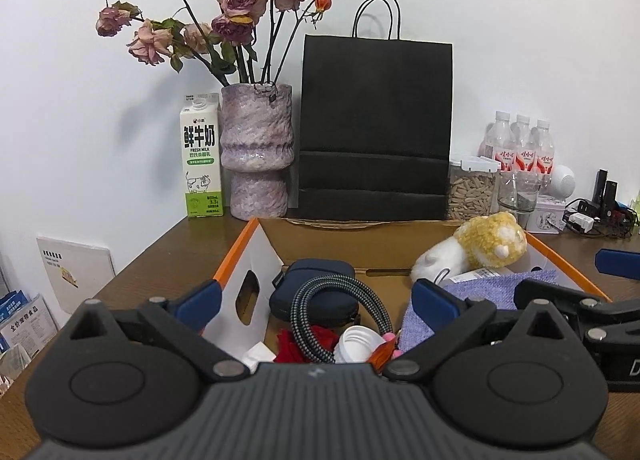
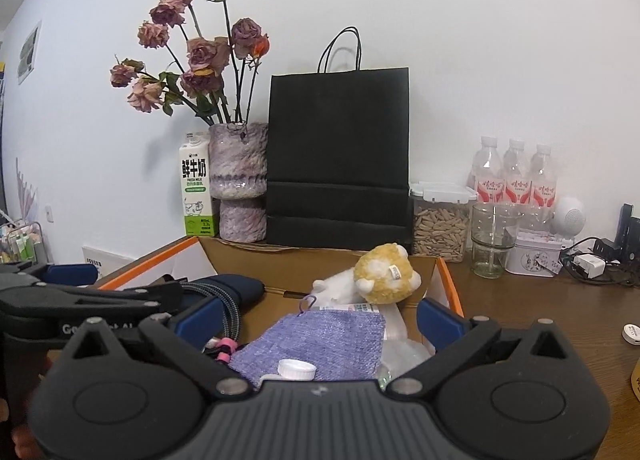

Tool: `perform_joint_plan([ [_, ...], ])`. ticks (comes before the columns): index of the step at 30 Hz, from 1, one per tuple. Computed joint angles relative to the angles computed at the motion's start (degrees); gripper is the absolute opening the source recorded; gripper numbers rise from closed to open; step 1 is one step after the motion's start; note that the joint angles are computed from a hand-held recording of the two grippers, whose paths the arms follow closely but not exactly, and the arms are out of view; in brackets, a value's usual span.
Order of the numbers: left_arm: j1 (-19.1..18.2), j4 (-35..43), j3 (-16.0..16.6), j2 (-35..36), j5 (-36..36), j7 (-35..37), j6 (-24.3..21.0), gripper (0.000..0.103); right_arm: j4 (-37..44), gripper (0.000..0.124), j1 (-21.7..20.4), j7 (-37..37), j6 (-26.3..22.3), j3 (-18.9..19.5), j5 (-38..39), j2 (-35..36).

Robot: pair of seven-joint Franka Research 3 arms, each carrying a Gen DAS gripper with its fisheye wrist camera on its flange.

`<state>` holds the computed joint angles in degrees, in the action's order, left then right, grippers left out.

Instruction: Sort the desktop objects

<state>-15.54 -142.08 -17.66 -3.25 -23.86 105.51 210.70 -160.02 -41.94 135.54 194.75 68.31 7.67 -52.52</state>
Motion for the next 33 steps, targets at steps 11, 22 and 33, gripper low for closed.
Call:
perform_joint_plan([
  [11,0.7,-3.6,-1.3,-3.0,0.4,-1.1,1.9,0.103,-1.9,0.103,5.3,1.2,-2.6,-2.5,-0.6,-2.6],
  [22,3.1,-10.5,-2.3,-9.5,7.5,-7.5,1.0,0.103,-5.3,0.103,13.5,4.7,-7.3,-6.1,-3.2,-6.6],
  [33,3.7,-20.2,1.3,-19.0,22.6,-20.2,-3.7,0.103,-8.5,0.103,25.5,11.5,-16.5,-9.7,-9.0,-9.1],
])
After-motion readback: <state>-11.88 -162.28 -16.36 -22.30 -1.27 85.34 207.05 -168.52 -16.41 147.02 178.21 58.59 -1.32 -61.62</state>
